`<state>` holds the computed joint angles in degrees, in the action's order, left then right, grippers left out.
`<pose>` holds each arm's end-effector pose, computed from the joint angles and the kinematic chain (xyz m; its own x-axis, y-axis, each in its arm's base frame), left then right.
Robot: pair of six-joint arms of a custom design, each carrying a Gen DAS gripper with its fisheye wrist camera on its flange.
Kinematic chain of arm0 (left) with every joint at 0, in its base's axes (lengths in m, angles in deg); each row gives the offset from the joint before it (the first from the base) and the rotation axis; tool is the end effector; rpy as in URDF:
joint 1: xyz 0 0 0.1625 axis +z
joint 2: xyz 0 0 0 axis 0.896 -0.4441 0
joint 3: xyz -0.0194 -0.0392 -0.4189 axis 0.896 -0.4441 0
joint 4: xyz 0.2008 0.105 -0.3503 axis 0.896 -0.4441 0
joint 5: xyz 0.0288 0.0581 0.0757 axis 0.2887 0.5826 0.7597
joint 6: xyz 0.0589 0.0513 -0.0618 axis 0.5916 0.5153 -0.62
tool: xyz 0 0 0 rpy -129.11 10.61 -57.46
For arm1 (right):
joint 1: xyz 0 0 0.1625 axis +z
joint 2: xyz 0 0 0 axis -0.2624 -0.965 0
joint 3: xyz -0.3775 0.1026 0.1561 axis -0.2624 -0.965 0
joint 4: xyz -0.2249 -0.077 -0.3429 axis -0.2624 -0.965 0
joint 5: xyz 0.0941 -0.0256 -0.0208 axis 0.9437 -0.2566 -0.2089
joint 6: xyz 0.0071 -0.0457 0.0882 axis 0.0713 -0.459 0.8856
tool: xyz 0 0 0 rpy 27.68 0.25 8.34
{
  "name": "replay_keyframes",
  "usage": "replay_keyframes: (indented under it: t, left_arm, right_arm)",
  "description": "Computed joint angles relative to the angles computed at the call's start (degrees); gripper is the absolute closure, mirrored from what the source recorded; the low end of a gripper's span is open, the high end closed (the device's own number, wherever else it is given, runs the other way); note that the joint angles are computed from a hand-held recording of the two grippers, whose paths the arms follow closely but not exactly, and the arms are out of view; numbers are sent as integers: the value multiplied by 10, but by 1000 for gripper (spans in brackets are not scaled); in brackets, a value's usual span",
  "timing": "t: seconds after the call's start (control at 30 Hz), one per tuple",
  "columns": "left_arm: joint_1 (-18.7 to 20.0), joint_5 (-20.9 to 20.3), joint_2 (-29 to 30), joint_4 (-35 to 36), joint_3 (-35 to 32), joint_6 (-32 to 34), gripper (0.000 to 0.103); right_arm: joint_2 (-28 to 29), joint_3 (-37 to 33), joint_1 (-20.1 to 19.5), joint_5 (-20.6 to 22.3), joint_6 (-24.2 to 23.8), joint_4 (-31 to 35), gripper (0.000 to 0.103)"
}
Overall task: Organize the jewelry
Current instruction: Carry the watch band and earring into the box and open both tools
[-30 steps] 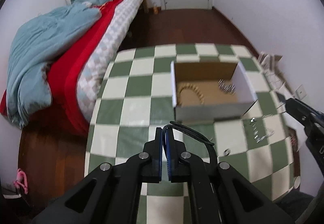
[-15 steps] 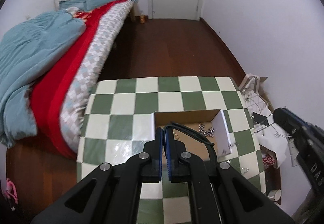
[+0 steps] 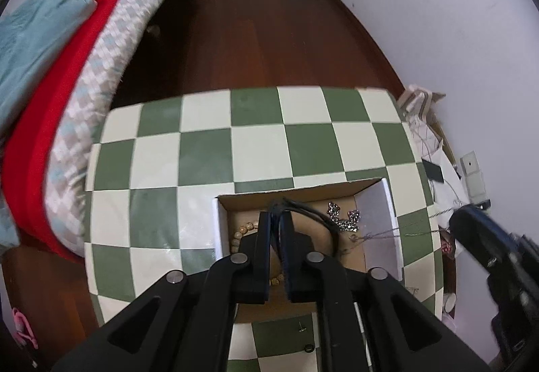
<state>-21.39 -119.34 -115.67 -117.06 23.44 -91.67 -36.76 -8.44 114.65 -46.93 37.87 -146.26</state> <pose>-0.4452 -0.6764 0.1114 -0.7632 -0.2552 -0.5936 0.0253 0.9062 -0.4220 0.2148 -0.7046 0.3747 -0.7795 -0.4010 0.4811 -0.5465 0.8107 -0.2097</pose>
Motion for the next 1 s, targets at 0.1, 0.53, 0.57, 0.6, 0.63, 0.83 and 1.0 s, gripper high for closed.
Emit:
replay_keyframes:
  t: [0.1,0.53,0.57,0.6,0.63,0.83,1.0]
  left_arm:
    - [4,4,6,10,-10,0,91]
    - [-14,94,-29,153,17,-151,4]
    - [-18,101,-32,175,21,-172,4]
    - [-21,105,-35,188,25,-185,3]
    - [-24,111,-37,209,27,-202,2]
    - [-46,125,-32,330,25,-299,2]
    - [-68,128,-37,373,38,-352,2]
  right_arm:
    - [15,-20,-8,1,22,45,93]
    - [39,-43,-32,-27,74,133,21]
    - [37,-34,-29,-43,65,119,11]
    - [36,-27,-25,-62,55,105,7]
    - [33,-10,-18,-92,36,75,5]
    - [19,52,-6,-163,-24,-23,0]
    - [-2,86,-4,-170,-34,-52,0]
